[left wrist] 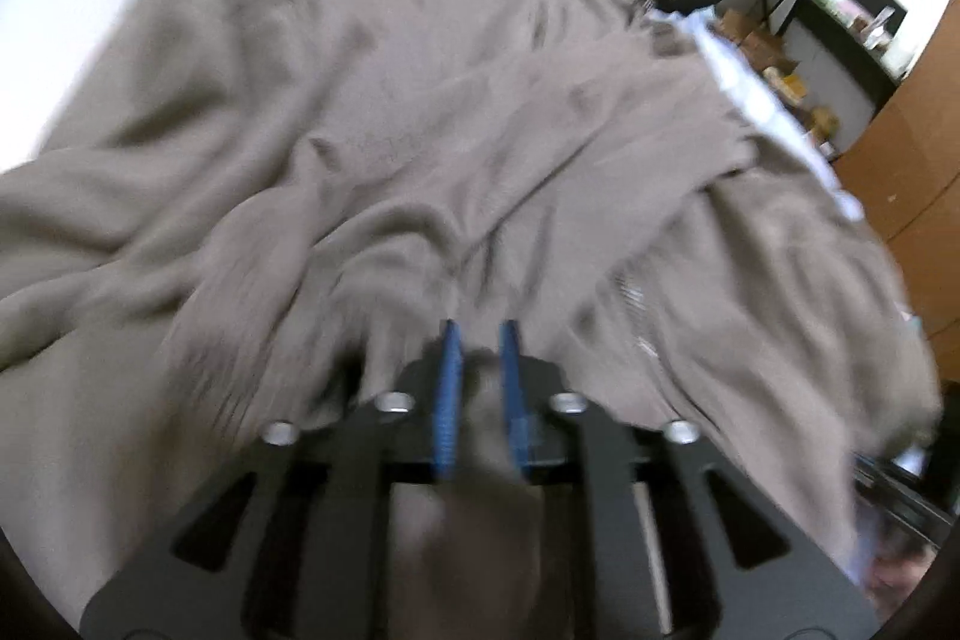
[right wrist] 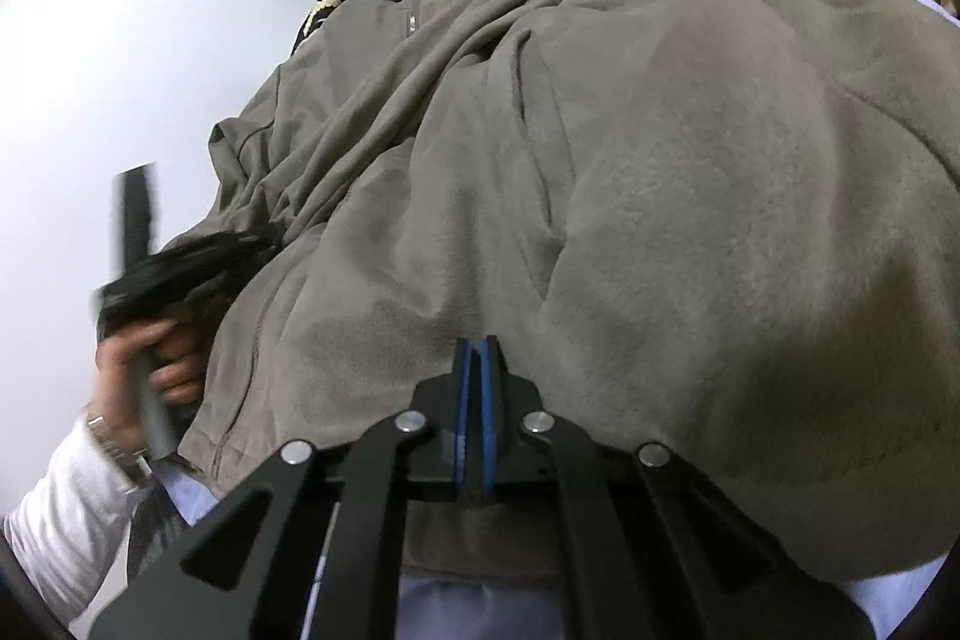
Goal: Fold large clothes
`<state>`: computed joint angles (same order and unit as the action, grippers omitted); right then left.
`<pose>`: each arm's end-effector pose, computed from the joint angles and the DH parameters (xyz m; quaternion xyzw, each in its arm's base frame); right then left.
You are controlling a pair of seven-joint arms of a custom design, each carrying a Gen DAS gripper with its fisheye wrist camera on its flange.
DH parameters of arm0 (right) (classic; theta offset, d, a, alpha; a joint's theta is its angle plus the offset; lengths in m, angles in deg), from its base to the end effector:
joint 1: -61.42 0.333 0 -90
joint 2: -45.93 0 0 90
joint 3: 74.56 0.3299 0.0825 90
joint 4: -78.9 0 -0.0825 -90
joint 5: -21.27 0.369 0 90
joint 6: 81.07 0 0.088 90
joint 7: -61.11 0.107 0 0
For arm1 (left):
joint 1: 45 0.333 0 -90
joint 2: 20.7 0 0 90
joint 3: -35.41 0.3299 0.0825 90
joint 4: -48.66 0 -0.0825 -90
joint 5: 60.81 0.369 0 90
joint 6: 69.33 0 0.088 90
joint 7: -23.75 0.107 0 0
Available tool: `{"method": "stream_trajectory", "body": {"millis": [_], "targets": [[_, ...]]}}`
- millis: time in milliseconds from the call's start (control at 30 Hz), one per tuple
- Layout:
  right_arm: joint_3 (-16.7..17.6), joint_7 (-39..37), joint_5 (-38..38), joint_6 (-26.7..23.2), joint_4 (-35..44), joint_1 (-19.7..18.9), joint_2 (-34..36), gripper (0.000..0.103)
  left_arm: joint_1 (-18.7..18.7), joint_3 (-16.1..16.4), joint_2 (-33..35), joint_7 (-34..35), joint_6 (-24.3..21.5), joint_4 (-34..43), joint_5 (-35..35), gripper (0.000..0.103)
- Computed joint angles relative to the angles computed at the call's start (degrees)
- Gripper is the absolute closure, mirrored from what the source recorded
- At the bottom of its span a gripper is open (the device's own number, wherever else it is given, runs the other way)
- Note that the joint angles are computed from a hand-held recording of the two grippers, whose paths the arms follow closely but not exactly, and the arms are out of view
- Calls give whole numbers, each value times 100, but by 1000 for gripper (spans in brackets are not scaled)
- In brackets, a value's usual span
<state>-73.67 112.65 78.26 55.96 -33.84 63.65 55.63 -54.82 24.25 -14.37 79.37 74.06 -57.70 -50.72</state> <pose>0.6055 0.0398 0.4379 -0.6694 0.6356 0.0701 0.3780 0.5807 -0.2185 0.5397 -0.7228 0.6354 -0.2356 0.1355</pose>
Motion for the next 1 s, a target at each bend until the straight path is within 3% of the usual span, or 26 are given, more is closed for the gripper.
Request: {"method": "stream_trajectory", "body": {"millis": [33, 100, 167, 267, 433, 533, 633, 733, 767, 800, 867, 1000], "targets": [[1, 6, 21, -24, 0, -6, -2, 101, 20, -17, -321, 59, 5, -222, -116, 71], [-10, 0, 102, -129, -6, -47, -12, 100, 10, -18, -1089, 105, -177, -671, -97, 45], [-12, -4, 228, -224, 19, -76, 2, 97, 19, -28, -1811, 102, -500, -1033, 256, 30], [-26, -6, 265, -248, -1, -83, -18, 97, 97, -51, -2575, 155, -1109, -1358, 716, 30], [-21, 34, 258, -186, -8, -47, -37, 96, 441, 57, -3218, -169, -1692, -1779, 1080, 28], [-22, -25, 272, -140, -41, -40, -56, 96, 472, 307, -3262, -298, -1640, -1966, 736, 28], [-16, -69, 291, -88, -78, -22, -81, 96, 242, 743, -3171, 33, -1020, -2181, -215, 28], [-11, -88, 317, -52, -94, -3, -89, 96, 292, 725, -2896, 43, -873, -2067, -594, 28], [-11, -95, 332, -48, -97, -1, -88, 96, 373, 649, -2803, -85, -914, -1980, -568, 34], [-13, -95, 341, -52, -96, -2, -88, 96, 422, 597, -2777, -155, -876, -1956, -536, 54], [-15, -98, 363, -60, -97, -3, -87, 96, 395, 642, -2869, -138, -578, -2012, -740, 70], [-25, -77, 375, -117, -66, -17, -65, 96, 434, 663, -2944, -65, -189, -1786, -807, 77]]}}
